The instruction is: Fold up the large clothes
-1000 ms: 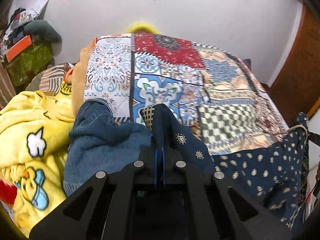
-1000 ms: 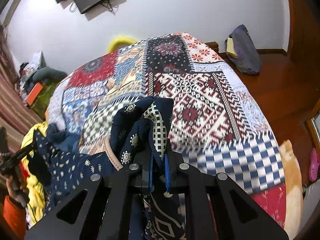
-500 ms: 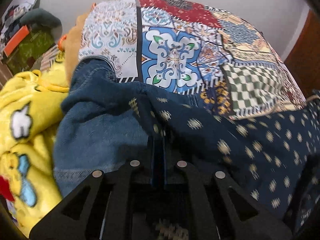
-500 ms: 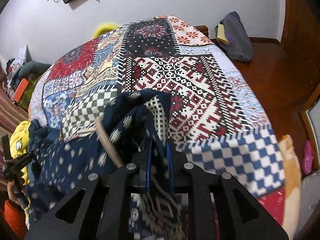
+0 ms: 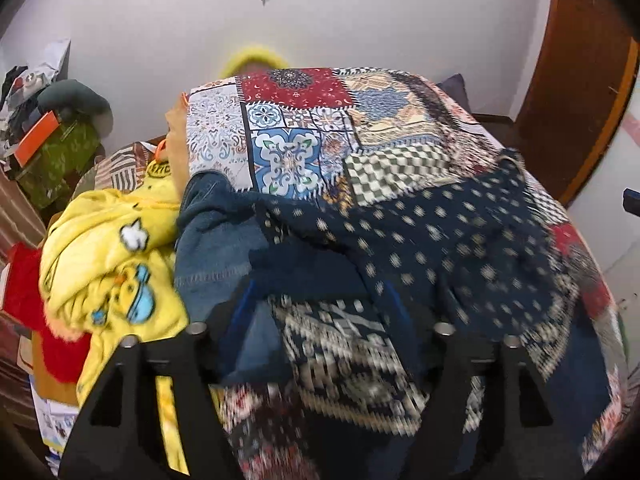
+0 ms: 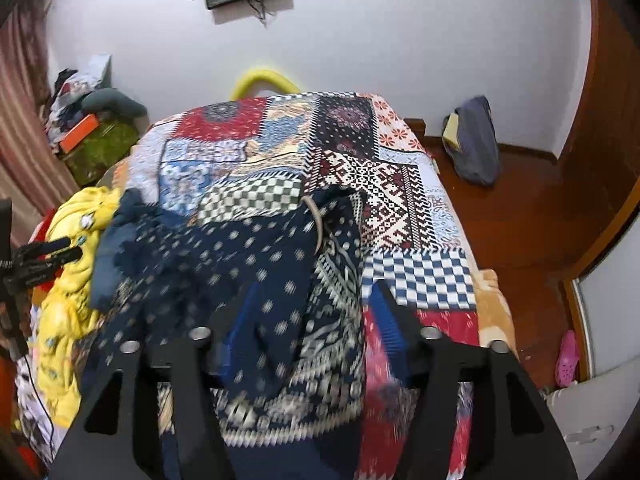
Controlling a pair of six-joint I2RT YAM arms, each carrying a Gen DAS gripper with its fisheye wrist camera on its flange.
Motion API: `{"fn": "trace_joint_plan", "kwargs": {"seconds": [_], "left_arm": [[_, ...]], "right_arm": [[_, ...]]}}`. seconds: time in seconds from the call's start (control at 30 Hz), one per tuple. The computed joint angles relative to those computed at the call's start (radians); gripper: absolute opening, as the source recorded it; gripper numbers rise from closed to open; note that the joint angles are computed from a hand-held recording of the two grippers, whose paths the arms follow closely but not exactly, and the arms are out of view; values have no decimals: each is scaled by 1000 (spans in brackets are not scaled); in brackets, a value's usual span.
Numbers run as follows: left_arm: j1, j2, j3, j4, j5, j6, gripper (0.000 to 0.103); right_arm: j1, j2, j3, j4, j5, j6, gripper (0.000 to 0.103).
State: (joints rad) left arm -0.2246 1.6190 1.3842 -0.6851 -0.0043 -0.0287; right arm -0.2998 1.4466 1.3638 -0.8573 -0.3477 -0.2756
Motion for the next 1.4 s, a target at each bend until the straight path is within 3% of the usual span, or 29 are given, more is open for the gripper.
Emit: {"fn": "trace_joint_plan", "kwargs": {"seconds": [0.1,0.33,0.53,0.77,0.97,1.07,1.17,1.23,1.33,1.4], "left_arm": [[-8,-140,-111,-14,-3,3,84],[0,-355,-372,-71,52,5,85],[31,-447,-620,-62,148,-27,85],[34,-556,-796,-57,299,-57,85],[2,-549,-882,16,400,-99,62],[-10,-573,-888,25,414,-105,45],[-27,-586,-867,21,398,-106,24],[-54,-602,-845,16,367,-124,11],[-70,-601,-810,23,355,-150,8],[-70,-611,-784,20,349,-158,7]], "right_arm": [[-23,-127,-74,-42,-12,-44,72],[-123,-318,-262,-136,-37,-193,73],[-238,-379,-431,-178,-37,-269,73],[-331,-393,-609,-210,-49,-323,73],[-325,-422,-692,-200,-90,-318,73],[-318,-427,-696,-212,-130,-345,71],[-302,-442,-712,-185,-132,-323,50],[-310,-422,-704,-195,-164,-339,27],[-292,-405,-695,-196,-193,-327,16],[-244,-436,-695,-179,-176,-298,15]]}}
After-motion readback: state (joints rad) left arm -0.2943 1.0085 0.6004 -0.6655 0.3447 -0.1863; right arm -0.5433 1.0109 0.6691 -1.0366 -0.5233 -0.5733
